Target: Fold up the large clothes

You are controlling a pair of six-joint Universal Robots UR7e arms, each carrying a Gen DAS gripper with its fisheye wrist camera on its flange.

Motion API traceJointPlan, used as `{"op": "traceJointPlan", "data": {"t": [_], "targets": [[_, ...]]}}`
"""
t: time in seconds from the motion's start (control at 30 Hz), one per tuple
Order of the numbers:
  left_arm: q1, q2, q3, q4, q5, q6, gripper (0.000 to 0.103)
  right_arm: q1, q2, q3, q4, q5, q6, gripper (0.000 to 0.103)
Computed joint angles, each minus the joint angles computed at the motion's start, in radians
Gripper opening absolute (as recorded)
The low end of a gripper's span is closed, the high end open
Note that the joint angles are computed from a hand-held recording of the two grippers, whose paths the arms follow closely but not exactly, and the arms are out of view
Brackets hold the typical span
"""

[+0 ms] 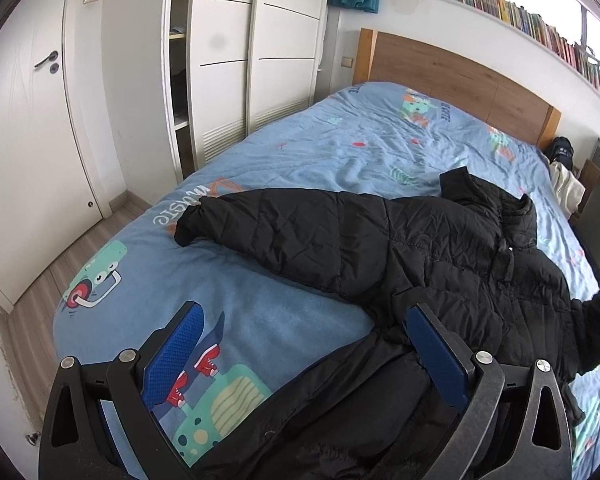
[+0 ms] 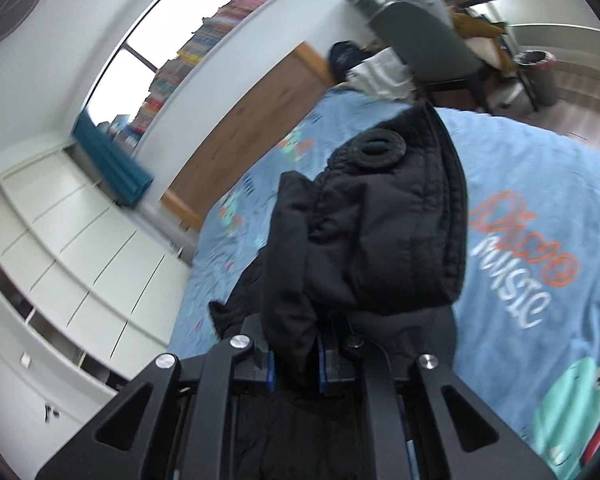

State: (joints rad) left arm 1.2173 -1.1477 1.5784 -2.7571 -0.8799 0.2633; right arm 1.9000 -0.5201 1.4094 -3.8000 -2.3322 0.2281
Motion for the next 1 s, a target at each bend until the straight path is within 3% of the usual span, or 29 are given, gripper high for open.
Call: {"op": "traceJointPlan", "data": {"t": [0.27, 0.63, 0.77, 1.0], "targets": [[0.027, -0.046, 0.035, 0.020, -0.034, 0.001, 0.100, 0.050, 0.179, -0.302, 0.366, 0.026, -0.020, 0.013], [0.060, -0.060, 0.037, 0.064, -0.047, -0.025, 0.100, 0.069, 0.452, -0.695, 0.910, -0.001, 0.050, 0.014], [0.063, -0.054, 0.031, 0.081, -0.031, -0.026, 0.100, 0.063, 0.521, -0.789, 1.044, -0.026, 0.087, 0.014], [0.072, -0.052, 0.026, 0.114, -0.043, -0.037, 0.100, 0.048, 0.506, -0.749, 1.095, -0.037, 0.104, 0.017]]}}
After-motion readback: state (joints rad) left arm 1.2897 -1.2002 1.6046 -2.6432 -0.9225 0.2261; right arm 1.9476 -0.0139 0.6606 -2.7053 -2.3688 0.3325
